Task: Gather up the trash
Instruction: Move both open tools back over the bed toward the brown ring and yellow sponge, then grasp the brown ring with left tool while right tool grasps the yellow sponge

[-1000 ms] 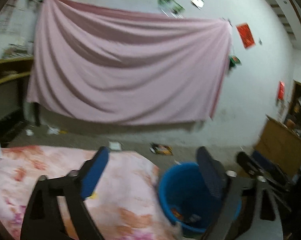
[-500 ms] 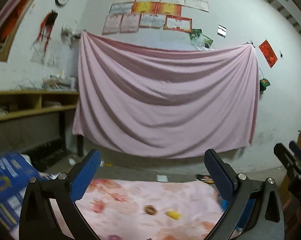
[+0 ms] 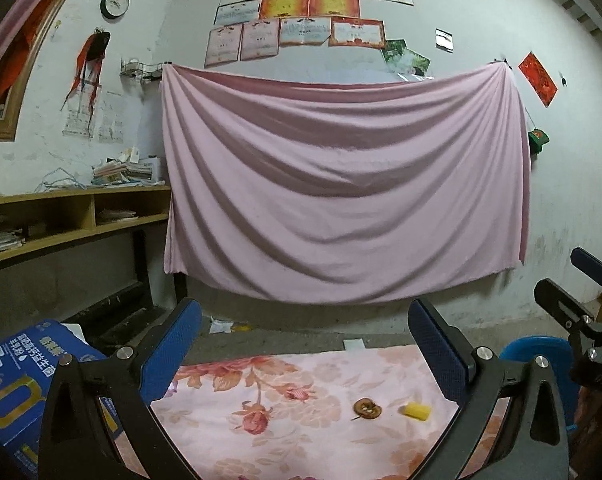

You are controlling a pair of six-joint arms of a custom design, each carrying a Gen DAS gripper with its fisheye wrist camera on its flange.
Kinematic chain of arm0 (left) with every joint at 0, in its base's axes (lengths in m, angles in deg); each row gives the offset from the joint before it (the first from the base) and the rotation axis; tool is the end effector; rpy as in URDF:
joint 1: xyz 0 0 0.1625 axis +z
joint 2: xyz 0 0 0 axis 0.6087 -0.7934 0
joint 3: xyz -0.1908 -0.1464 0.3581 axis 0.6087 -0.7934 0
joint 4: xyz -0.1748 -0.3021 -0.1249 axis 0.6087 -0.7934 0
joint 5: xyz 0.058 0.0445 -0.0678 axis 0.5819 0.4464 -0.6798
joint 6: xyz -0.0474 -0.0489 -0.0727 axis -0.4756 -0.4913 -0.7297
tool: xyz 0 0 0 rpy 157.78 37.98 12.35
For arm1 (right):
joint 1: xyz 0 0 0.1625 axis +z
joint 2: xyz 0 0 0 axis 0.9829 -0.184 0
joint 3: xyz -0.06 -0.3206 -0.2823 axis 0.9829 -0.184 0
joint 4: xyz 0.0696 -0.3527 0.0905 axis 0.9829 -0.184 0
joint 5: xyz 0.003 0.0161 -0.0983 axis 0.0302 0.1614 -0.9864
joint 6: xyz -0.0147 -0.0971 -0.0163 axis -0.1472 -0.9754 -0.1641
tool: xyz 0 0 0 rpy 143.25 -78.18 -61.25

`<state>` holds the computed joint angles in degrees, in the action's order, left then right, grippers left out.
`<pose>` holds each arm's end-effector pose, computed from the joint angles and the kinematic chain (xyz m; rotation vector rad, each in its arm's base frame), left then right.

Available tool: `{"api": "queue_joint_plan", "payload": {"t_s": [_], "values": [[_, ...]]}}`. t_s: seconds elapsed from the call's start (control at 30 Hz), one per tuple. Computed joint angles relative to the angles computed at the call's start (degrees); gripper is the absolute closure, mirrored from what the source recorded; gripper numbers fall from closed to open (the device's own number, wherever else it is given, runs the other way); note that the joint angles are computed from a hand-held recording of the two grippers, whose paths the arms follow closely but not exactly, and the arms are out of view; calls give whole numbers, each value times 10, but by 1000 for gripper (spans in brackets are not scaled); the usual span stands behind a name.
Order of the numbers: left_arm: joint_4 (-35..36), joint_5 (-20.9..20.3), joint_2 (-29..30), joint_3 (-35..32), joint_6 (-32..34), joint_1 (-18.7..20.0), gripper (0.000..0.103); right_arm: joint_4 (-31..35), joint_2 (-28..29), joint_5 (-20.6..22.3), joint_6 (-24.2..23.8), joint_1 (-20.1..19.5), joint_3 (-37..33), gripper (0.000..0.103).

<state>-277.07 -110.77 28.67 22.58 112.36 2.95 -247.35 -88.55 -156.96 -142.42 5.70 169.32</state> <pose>-0.2621 -0.5158 0.1302 0.4689 1.7930 -1.6104 0.1208 -0.5701 0.2221 1.3343 -1.9403 1.5417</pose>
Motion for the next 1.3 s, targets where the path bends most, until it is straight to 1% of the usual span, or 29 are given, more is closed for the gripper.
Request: {"api": "queue_joint_plan", "payload": {"t_s": [0.13, 0.2, 0.27, 0.3, 0.33, 0.4, 0.47, 0.57, 0.6, 0.67, 0.7, 0.73, 0.77, 0.8, 0.83, 0.87, 0.93, 0.97, 1.0, 1.03, 1.07, 1.17, 1.2, 1.3], "values": [[32, -9, -5, 9, -37, 15, 2, 27, 8, -31, -16, 10, -8, 0], [66, -12, -13, 17, -74, 22, 2, 56, 9, -52, -18, 16, -18, 0], [118, -20, -26, 31, -132, 32, 2, 88, 10, -75, -15, 22, -29, 0], [140, -17, -30, 33, -156, 36, 2, 117, 9, -92, -15, 25, -36, 0], [158, -14, -34, 34, -175, 38, 2, 129, 10, -101, -13, 27, -40, 0], [217, -13, -47, 40, -235, 47, 2, 174, 11, -128, -9, 32, -56, 0], [284, -15, -62, 44, -294, 57, 2, 205, 14, -154, -2, 37, -70, 1], [372, -21, -77, 45, -356, 68, 2, 274, 16, -197, 9, 46, -95, 14], [402, -23, -80, 43, -374, 72, 2, 303, 17, -215, 14, 49, -105, 21], [456, -31, -86, 40, -402, 78, 3, 372, 19, -244, 25, 54, -127, 29], [483, -34, -87, 35, -415, 82, 6, 398, 20, -254, 29, 56, -136, 36], [506, -39, -89, 32, -427, 86, 11, 436, 21, -264, 35, 58, -148, 42], [543, -59, -95, 29, -442, 92, 15, 466, 22, -274, 39, 59, -158, 44], [568, -70, -98, 27, -452, 96, 26, 498, 26, -290, 45, 62, -170, 48], [596, -77, -100, 23, -463, 100, 35, 520, 29, -299, 47, 63, -179, 54], [635, -89, -103, 16, -477, 105, 38, 543, 31, -305, 48, 65, -186, 57], [680, -110, -107, 7, -494, 114, 50, 590, 36, -318, 46, 68, -201, 63], [703, -124, -109, 2, -504, 119, 51, 610, 40, -328, 44, 70, -207, 64], [726, -140, -111, -3, -512, 124, 53, 620, 44, -338, 45, 71, -212, 69], [738, -147, -111, -7, -517, 127, 53, 630, 49, -352, 47, 73, -218, 73], [757, -159, -112, -14, -523, 132, 53, 643, 54, -365, 52, 75, -225, 75], [799, -195, -111, -32, -534, 143, 54, 658, 55, -367, 62, 73, -234, 87], [811, -204, -109, -38, -537, 146, 54, 660, 53, -366, 67, 72, -234, 89], [850, -232, -104, -60, -543, 153, 54, 653, 47, -363, 64, 71, -228, 90]]}}
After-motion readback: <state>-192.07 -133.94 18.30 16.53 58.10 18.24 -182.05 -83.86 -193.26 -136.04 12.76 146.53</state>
